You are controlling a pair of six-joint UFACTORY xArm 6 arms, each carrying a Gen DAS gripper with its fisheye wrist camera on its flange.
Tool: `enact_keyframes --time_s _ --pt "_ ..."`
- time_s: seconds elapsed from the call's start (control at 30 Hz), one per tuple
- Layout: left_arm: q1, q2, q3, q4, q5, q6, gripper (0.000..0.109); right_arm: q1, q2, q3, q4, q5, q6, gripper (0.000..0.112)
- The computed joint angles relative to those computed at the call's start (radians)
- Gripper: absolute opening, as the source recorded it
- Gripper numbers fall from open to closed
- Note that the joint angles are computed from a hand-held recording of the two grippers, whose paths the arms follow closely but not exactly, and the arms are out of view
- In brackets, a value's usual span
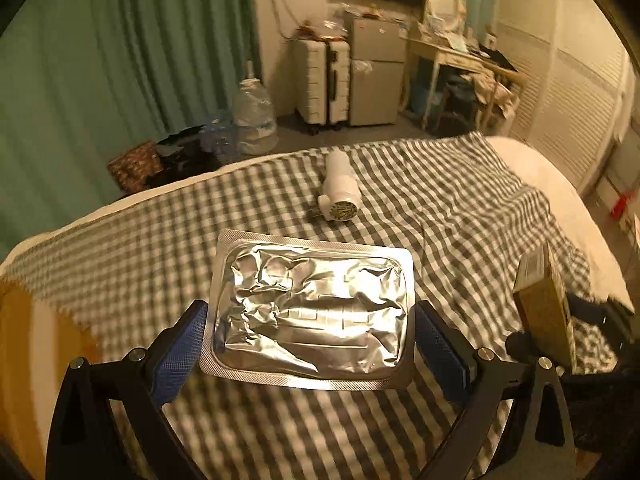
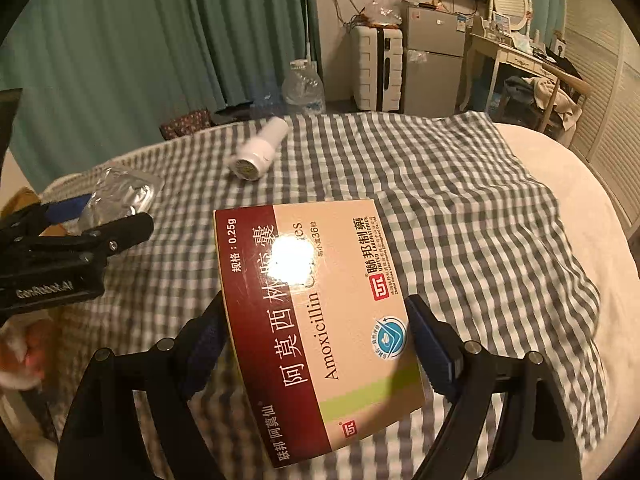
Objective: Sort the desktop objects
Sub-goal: 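Carry the blister pack and Amoxicillin box over the cardboard box with both grippers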
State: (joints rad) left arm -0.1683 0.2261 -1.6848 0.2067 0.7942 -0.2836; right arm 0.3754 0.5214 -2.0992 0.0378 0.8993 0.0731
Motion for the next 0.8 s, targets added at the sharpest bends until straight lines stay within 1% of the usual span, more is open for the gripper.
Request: enact_keyframes --time_s 0.03,0.1,0.17,0.3,0.4,0.5,0.63,0.7,0.8 --pt "-0.007 -0.037 0.028 0.033 0.001 -0.037 0.100 0.005 -0.041 0.050 -0.002 -0.013 0.006 0.085" --pt "-0.016 -0.110 0.080 0.054 0.023 -0.088 0.100 0.013 -0.109 0.128 -0.002 -0.029 0.019 0.085" --pt "-0.017 -0.172 0.131 0.067 0.033 -0.136 0.100 0.019 -0.154 0.172 0.003 -0.029 0.025 0.085" --pt "-0.018 -0.282 0.226 0.081 0.047 -0.184 0.100 0.042 -0.253 0.265 -0.022 -0.052 0.040 0.085" --pt "-0.024 -0.361 0.292 0.106 0.058 -0.218 0.100 0.059 -0.298 0.295 -0.039 -0.059 0.047 0.085" --pt "-0.028 -0.440 0.351 0.134 0.048 -0.250 0.100 0.080 -0.343 0.320 -0.078 -0.060 0.067 0.085" --pt "-0.026 -0.517 0.397 0.162 0.050 -0.272 0.100 0.109 -0.384 0.330 -0.101 -0.053 0.086 0.085" --pt "-0.018 -0.553 0.413 0.157 0.052 -0.271 0.100 0.135 -0.395 0.321 -0.135 -0.045 0.093 0.085" --pt "-0.010 -0.585 0.416 0.170 0.074 -0.267 0.100 0.167 -0.410 0.310 -0.175 -0.036 0.108 0.085"
